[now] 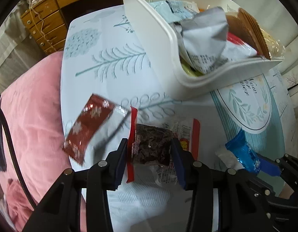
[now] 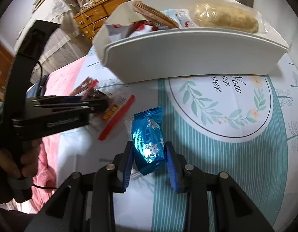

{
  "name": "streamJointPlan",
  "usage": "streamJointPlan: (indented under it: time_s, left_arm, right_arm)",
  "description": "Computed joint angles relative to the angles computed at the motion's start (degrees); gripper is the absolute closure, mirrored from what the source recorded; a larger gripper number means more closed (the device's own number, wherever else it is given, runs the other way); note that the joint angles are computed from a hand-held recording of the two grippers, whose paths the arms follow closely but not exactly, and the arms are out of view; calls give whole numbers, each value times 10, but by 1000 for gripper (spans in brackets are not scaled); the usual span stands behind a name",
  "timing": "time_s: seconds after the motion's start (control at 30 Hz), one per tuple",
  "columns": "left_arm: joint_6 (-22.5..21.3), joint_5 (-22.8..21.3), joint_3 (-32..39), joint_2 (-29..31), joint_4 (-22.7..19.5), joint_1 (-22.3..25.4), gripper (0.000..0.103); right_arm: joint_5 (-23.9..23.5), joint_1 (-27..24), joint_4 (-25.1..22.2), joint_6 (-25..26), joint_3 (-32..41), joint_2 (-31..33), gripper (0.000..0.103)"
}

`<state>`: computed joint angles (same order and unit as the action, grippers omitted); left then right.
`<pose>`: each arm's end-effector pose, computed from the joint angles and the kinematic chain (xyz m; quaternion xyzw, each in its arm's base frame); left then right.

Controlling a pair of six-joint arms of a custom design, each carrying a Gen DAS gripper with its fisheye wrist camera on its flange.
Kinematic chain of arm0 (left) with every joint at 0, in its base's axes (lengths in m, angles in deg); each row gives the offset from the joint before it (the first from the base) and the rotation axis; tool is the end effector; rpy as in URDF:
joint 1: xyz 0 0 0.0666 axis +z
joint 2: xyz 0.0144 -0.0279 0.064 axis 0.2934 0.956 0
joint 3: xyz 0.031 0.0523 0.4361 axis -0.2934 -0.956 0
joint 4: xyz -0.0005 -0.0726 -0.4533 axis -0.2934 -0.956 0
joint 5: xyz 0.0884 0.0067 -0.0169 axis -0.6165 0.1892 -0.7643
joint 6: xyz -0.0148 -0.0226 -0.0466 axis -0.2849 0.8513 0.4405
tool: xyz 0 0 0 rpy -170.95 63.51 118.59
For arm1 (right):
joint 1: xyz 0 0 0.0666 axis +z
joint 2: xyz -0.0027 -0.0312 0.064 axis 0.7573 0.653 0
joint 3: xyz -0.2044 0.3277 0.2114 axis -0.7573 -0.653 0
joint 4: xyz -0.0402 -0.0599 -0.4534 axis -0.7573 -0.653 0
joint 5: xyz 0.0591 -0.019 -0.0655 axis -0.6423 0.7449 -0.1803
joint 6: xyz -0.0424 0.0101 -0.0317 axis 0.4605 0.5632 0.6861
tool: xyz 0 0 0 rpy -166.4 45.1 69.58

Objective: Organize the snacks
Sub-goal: 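Grasp the red-white jerky packet with left tool while right tool grasps the blue-wrapped candy, then lift the jerky packet with left tool while right tool lifts the blue candy toward the basket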

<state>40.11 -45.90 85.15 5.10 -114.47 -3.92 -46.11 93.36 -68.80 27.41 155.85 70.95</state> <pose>0.5169 -0.1995 0.4003 0.0706 0.9884 -0.0475 0.1258 0.4302 0.4170 0.4409 -0.0777 0.9703 0.1482 0.1747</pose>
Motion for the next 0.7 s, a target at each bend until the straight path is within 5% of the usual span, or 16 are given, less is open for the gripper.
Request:
streamJointPlan:
  time_s: [0.3,0.7]
  left_arm:
    - [68,-26,16,-25,-61,-26,61]
    - [142,-145,33,-51,-113,-56,61]
  right_arm:
    - [-32,-23,-9,67,10,-31,71]
    - [-58,-69,-24,196,31,-55,71]
